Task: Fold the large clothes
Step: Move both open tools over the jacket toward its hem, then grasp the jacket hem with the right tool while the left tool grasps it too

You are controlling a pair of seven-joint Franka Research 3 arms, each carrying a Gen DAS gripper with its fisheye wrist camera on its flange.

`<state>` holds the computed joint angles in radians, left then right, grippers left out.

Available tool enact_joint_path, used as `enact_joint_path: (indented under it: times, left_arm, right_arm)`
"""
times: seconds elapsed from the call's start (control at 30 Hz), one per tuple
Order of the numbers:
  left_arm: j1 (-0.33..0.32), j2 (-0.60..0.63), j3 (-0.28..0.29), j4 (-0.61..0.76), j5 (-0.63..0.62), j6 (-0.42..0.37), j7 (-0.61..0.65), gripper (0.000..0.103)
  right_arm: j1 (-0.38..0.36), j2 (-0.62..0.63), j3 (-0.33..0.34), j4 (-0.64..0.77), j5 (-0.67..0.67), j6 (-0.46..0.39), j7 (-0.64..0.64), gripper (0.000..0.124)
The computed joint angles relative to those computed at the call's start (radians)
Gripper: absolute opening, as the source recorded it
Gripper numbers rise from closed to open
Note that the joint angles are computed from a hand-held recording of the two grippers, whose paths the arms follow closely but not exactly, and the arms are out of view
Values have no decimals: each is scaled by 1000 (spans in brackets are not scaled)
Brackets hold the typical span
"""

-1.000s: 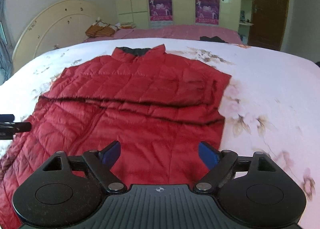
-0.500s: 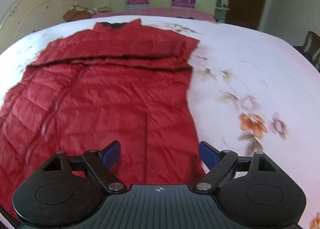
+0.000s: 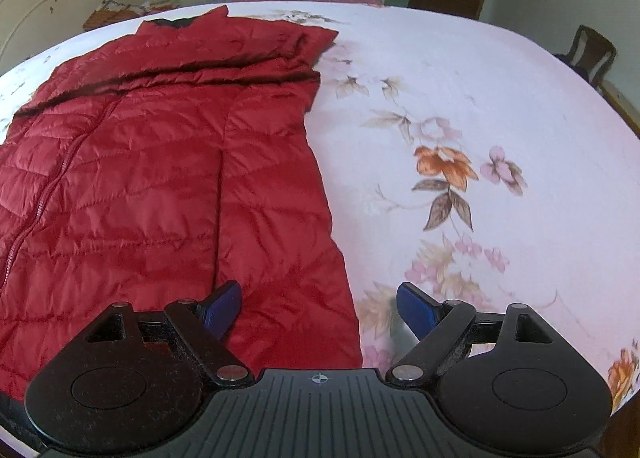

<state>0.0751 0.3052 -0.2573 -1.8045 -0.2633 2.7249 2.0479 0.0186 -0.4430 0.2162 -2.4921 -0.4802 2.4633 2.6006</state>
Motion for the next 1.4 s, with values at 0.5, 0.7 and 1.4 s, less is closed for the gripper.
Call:
enact_joint_path:
  times: [0.5, 0.7, 1.4]
  left_arm:
    - [24, -89, -7, -104, -213, -71, 159, 74]
    - [22, -96, 8, -84, -327, -159, 245, 36]
    - [-3, 63, -22, 256, -558, -143, 300, 11]
  right_arm:
    - [28, -80, -20, -76, 143, 52, -25, 72]
    - [52, -85, -36, -78, 244, 86, -116, 27]
    - [-179, -39, 69, 72, 147, 311, -76, 9]
